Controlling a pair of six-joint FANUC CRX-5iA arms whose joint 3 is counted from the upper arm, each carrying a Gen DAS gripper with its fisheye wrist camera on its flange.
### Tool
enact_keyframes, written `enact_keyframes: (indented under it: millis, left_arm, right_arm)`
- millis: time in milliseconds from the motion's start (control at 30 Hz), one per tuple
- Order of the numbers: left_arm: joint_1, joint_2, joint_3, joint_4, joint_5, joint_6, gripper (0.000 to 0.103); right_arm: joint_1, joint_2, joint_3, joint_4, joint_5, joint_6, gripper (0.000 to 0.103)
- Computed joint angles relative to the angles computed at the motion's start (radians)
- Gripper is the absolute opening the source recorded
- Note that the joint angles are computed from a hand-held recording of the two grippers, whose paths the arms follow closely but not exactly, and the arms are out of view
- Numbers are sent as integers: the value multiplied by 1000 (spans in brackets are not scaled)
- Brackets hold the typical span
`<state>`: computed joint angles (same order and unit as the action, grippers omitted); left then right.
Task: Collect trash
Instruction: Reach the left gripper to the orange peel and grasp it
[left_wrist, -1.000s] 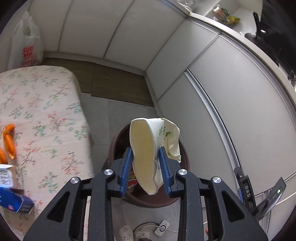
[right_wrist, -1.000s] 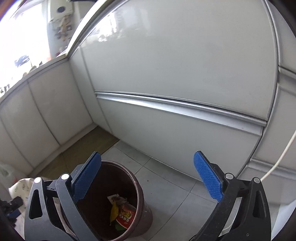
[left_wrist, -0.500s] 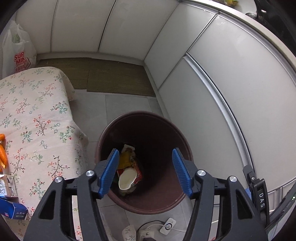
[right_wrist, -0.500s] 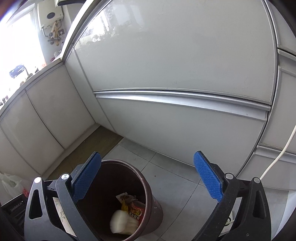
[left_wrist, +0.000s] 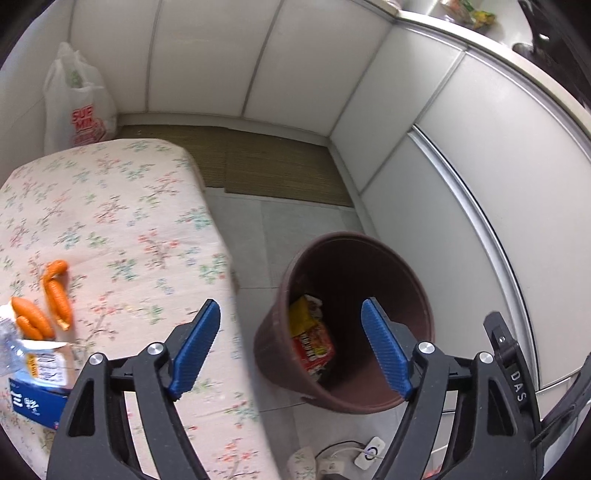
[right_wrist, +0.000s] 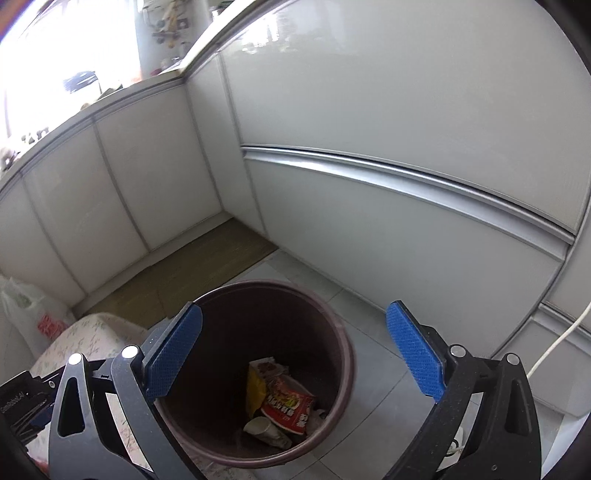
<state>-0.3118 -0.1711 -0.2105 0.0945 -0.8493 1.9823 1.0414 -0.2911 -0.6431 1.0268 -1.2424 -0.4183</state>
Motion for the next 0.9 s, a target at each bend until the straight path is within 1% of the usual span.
enact_keyframes:
  millis: [133,300,433,567,733,800,900]
  left_arm:
    - [58,-76,-65,-8,-23,2,82]
    - [156,-170,-145,-2,-68,-32,83]
    - [252,-246,-207,12,-102,-74,83]
    - [381,-305,-264,68,-138,-157,83]
    - [529,-330,-297,118,-191,-238,83]
    - [586,-319,-298,132,-217,-255,83]
    - [643,-280,-283,130,-248,-261,83]
  right_arm:
    - [34,66,48,11,23,66,96]
    - [64,120,97,4,61,121,96]
    - [86,174,147,-10,74,174,96]
    - [108,227,199,-35,97,245,96]
    - [138,283,256,-50,119,321,96]
    - [147,304,273,-53,122,348,96]
    - [156,337,303,-64,131,383,96]
